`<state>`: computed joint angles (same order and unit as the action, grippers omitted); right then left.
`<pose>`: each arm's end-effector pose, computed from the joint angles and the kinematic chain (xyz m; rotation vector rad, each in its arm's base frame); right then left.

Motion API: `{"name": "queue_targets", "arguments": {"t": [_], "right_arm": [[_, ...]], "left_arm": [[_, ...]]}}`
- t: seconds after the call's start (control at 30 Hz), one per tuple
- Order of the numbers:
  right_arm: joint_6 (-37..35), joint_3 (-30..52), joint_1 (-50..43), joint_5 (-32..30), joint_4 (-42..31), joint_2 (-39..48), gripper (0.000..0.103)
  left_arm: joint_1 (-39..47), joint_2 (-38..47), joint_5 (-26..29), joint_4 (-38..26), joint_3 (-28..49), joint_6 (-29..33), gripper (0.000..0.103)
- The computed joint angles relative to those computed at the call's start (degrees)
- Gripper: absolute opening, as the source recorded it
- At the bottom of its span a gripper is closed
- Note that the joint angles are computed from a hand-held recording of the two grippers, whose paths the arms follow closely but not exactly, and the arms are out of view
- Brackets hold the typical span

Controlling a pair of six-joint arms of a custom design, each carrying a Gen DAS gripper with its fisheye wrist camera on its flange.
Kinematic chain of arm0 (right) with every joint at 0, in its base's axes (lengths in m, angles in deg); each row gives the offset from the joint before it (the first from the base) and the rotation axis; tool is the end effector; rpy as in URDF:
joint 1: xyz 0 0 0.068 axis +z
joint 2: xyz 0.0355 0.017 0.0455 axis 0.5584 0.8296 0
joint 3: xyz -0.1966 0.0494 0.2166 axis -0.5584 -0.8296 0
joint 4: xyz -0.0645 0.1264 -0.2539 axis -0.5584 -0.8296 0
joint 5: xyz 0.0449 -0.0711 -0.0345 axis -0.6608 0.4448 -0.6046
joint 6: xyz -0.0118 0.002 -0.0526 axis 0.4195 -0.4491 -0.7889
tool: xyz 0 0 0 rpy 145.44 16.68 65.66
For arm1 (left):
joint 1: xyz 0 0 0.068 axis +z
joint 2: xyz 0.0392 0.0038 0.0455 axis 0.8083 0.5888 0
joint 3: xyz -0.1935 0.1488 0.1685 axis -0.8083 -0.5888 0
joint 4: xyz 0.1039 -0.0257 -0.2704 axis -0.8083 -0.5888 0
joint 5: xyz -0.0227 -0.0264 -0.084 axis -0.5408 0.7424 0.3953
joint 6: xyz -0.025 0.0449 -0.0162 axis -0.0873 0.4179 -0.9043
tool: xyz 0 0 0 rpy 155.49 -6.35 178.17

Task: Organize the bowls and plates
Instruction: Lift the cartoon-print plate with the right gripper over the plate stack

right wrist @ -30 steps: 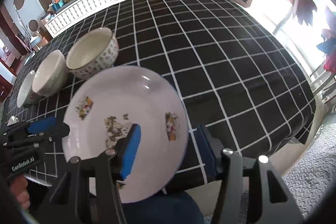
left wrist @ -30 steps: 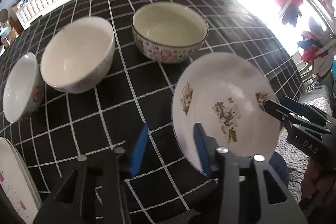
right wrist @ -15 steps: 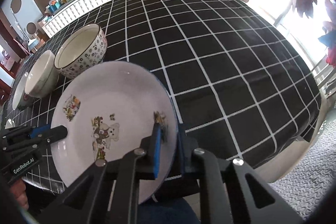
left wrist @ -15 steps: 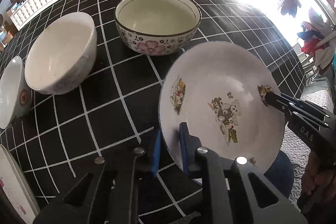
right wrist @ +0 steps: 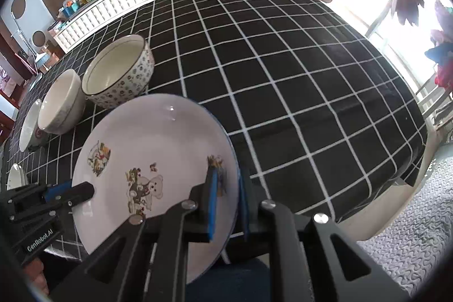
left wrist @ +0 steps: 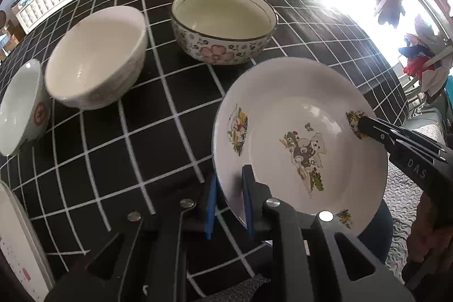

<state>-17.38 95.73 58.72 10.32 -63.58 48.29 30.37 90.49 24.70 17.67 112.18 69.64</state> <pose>0.1831 0.0723 0.0362 0.7723 2.5452 -0.0106 0.3601 -0.1667 0.0211 1.0330 2.6588 -0.3882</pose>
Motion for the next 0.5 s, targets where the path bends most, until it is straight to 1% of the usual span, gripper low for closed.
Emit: {"name": "queue_targets", "arguments": {"t": [0.13,0.27,0.43,0.5], "right_arm": [[2.2,2.2,3.6,1.3,-3.3,-0.8,0.018],[4.3,4.6,6.0,1.2,-5.2,-0.6,0.018],[7.2,10.8,11.3,3.4,-11.2,0.3,0.018],[7.6,12.9,12.9,4.0,-12.1,1.0,0.018]], "left_arm": [[2.9,-1.9,0.7,0.1,-1.4,1.2,0.015],[6.7,-3.7,2.5,-1.0,-2.1,2.7,0.015],[12.1,-6.8,4.0,-1.5,-3.5,5.2,0.015],[14.6,-7.7,4.7,-1.6,-3.6,6.0,0.015]]}}
